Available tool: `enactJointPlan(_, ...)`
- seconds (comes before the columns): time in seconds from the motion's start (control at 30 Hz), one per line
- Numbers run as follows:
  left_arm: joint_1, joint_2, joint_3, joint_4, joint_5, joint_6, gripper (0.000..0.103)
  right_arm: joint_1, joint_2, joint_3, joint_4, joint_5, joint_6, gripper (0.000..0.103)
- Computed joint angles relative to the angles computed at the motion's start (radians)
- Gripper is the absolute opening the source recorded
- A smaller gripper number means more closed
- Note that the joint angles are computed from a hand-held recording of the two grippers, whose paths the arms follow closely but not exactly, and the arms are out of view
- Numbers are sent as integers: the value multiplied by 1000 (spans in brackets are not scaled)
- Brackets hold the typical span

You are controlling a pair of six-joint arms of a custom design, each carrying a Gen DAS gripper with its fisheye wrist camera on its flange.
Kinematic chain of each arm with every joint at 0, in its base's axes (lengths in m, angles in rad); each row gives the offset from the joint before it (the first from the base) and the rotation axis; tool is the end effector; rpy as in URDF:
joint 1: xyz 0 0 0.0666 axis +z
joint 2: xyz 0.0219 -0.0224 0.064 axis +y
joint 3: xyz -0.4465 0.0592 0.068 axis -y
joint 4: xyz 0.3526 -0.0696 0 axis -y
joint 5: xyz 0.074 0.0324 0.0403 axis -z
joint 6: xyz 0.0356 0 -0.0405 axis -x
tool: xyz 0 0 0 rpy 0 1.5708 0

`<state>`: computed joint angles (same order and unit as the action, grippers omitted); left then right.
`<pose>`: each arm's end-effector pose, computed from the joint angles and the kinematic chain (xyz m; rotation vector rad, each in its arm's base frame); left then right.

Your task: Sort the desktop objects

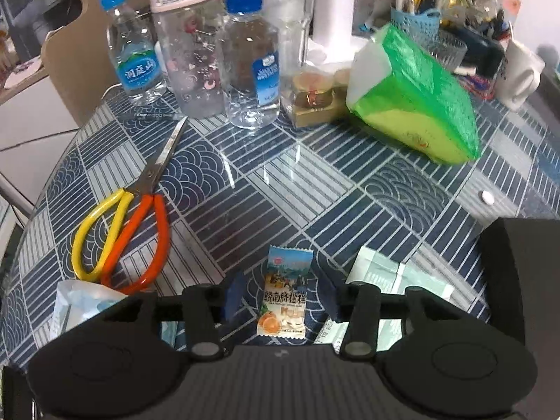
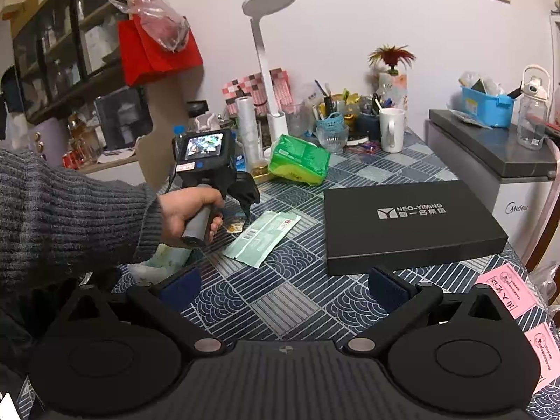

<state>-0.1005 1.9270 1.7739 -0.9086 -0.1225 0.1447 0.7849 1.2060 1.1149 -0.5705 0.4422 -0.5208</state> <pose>0.6401 -0.0606 0.3760 -0.0997 2.6194 0.0761 0.2664 0.2440 0.4745 -0.0491 2.1701 0.2553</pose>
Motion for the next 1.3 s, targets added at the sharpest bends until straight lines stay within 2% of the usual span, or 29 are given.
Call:
enactJointPlan(0.03,0,5,2,-11,5,-2,39,-2,1,0,0,-2,1,103)
enactJointPlan(0.07,1,10,4,-23,11,-3,32,-3,1,-1,1,-4,1,103)
enactJointPlan(0.2,-5,-5,-42,34,1,-23,32,-4,1,-4,5,-4,-2,103)
enactJointPlan(0.4,0,-11,-48,40,9,-41,28,-6,3,-3,0,-12,-5,103)
enactJointPlan(0.47,1,-19,-58,53,5,-34,23,-6,4,-1,-5,-7,-2,103)
enactJointPlan(0.5,3,-23,-61,59,5,-32,16,-6,4,0,-6,-6,-1,103)
enactJointPlan(0.53,3,-25,-59,57,5,-34,12,-6,3,0,-6,-5,-3,103)
enactJointPlan(0.83,15,-26,-43,26,-23,-37,9,6,-4,-7,-4,-2,-9,103)
enactJointPlan(0.97,53,-37,-48,33,55,46,7,7,-8,-11,-2,-6,-8,103)
enactJointPlan(1.17,75,-17,-4,-18,21,20,7,-5,-7,-19,10,-21,-21,103)
enactJointPlan(1.3,118,-24,-7,-12,124,113,5,-6,-5,-22,15,-29,-19,103)
